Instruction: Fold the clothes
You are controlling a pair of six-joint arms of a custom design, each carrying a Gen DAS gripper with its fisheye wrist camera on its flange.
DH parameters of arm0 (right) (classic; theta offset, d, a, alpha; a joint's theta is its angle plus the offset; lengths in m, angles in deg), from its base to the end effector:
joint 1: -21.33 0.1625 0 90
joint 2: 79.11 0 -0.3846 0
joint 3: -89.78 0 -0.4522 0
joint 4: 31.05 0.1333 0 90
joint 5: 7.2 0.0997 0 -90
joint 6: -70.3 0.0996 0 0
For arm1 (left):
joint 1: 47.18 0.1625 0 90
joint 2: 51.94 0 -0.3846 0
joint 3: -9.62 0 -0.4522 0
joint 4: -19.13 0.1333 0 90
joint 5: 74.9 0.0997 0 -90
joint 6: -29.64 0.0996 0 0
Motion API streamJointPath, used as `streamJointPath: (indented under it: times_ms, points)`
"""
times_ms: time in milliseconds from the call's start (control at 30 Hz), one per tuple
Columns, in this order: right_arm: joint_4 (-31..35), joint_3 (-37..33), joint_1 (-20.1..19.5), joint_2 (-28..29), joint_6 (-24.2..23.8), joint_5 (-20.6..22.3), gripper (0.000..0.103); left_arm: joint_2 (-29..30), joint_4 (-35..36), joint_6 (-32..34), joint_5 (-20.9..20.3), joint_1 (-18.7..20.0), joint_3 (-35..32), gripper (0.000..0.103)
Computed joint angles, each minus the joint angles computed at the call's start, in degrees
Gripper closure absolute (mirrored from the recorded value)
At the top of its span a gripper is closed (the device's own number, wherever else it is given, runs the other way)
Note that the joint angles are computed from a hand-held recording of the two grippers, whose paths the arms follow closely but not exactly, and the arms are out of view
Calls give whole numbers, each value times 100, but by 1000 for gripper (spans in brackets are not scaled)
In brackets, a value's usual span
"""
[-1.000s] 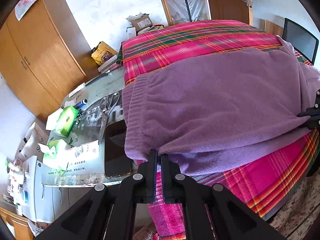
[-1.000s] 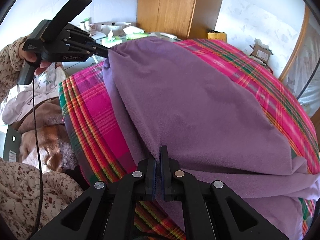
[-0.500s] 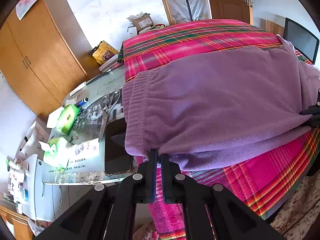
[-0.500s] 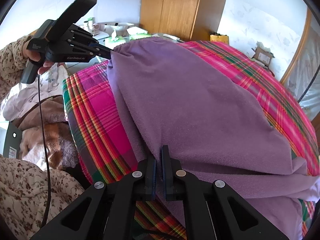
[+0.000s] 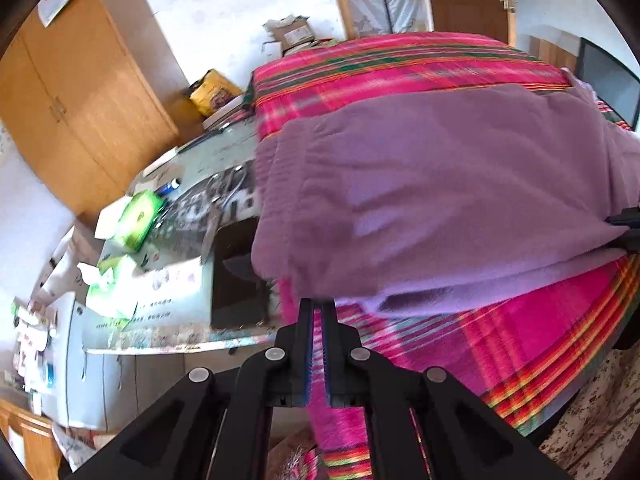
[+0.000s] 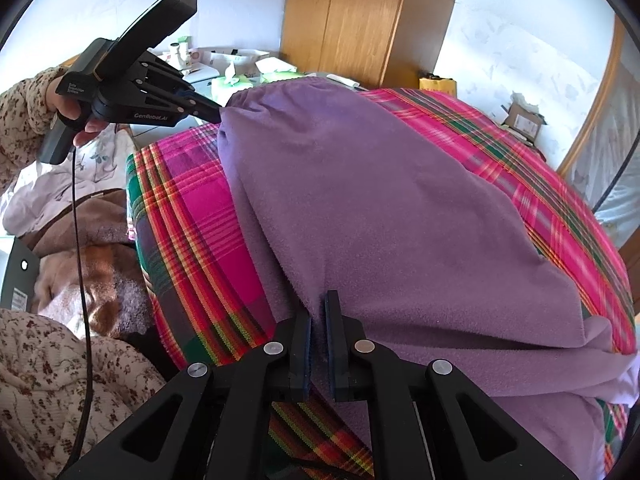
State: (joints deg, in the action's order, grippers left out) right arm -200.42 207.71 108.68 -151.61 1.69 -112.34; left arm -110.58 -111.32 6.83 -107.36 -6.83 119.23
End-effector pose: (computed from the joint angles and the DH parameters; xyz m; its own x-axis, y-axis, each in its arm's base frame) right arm 0.0808 -0.5737 0.1831 -0.3849 -0.7022 0.5989 -0.8776 0.4794 -0.0019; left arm -0.2961 -0.5367 0.0689 -0.5026 0.2222 -0.8355 0.6015 0.7840 -0.1533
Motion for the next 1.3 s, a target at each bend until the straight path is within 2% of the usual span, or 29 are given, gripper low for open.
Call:
streamJointPath:
  times_ms: [33, 167, 233, 400, 500, 600, 733, 800, 833, 900, 967, 1100, 1300]
  points:
    - [-25, 5, 5, 5, -6, -10, 95, -50, 40, -100, -15, 6, 31, 99]
    - [-101, 24, 9, 16, -22, -13, 95, -368, -527, -162, -335, -3, 286, 99]
    - [-110, 18, 15, 28, -35, -21, 94, -426, -782, -120, -365, -26, 290, 99]
    - [-108, 23, 62, 23, -109, -134, 91, -347, -1398, 185, -592, 17, 38, 99]
    - [362, 1, 71, -162, -37, -71, 85, -149, -1514, 439, -590, 64, -253, 99]
    - [747, -51, 92, -312, 28, 2, 85, 117, -1422, 564, -624, 168, -634, 99]
    - [1348, -184, 85, -501, 188, 347, 85, 461, -1203, 560, -804, 340, -1225, 98]
    - [1638, -284, 72, -550, 292, 572, 85, 642, -931, 370, -939, 471, -1627, 92]
    - [1662, -315, 66, -550, 313, 648, 84, 696, -839, 241, -1104, 550, -1795, 90]
    - [1534, -384, 54, -486, 356, 669, 83, 793, -581, -77, -1494, 723, -2131, 78]
    - [1357, -504, 49, -350, 519, 584, 82, 917, -286, -476, -1796, 900, -2489, 76]
    - [1516, -810, -28, -171, 989, 553, 82, 1173, 335, -849, -2020, 1122, -3055, 71]
    - [1618, -1105, -73, 26, 1209, 559, 82, 1393, 1025, -1275, -2351, 1317, -3498, 71]
